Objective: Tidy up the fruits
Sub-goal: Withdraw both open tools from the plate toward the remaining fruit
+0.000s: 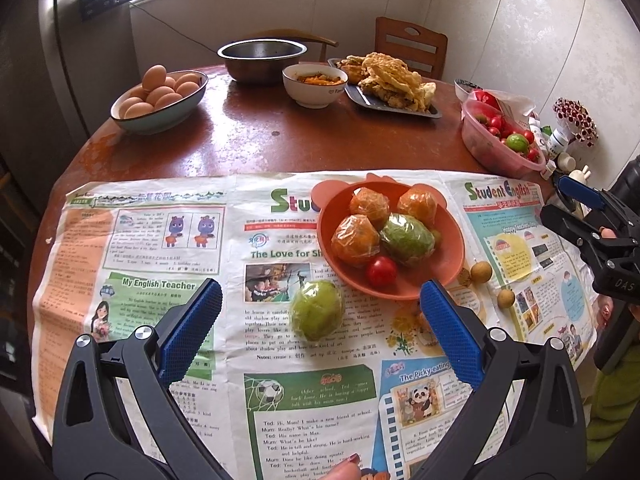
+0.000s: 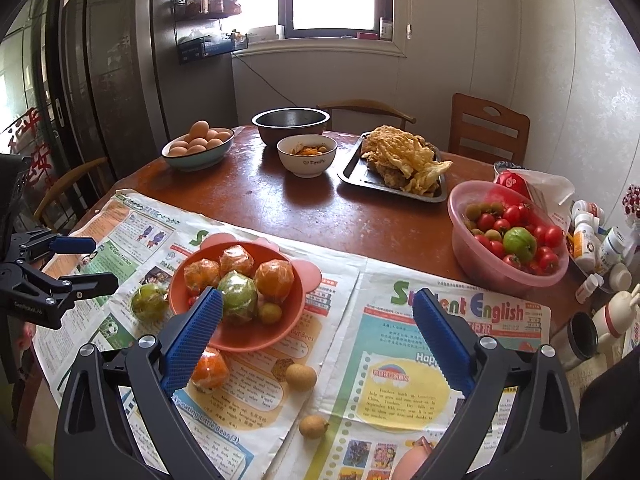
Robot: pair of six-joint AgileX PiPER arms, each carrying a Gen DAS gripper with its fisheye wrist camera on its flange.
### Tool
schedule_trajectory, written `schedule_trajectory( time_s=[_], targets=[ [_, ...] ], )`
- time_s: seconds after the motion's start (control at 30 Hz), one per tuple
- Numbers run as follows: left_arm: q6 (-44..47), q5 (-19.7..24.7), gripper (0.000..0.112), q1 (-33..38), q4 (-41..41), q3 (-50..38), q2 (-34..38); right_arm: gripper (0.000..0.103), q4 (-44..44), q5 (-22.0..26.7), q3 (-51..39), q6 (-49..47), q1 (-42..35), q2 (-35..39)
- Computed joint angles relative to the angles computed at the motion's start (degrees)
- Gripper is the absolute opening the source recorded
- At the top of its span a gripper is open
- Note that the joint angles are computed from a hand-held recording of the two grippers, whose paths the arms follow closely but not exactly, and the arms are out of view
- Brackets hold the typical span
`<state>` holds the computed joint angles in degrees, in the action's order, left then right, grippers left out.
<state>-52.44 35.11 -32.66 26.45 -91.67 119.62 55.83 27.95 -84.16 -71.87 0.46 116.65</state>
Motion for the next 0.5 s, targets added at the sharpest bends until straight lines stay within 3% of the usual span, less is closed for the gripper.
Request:
schedule_trajectory(
  time_s=[0.5],
  targets=[
    [-3.11, -1.53, 0.093, -1.49, 2.54, 4.11, -0.75, 0.096, 6.81, -2.81, 8.58, -7.44, -0.96, -3.13]
  ],
)
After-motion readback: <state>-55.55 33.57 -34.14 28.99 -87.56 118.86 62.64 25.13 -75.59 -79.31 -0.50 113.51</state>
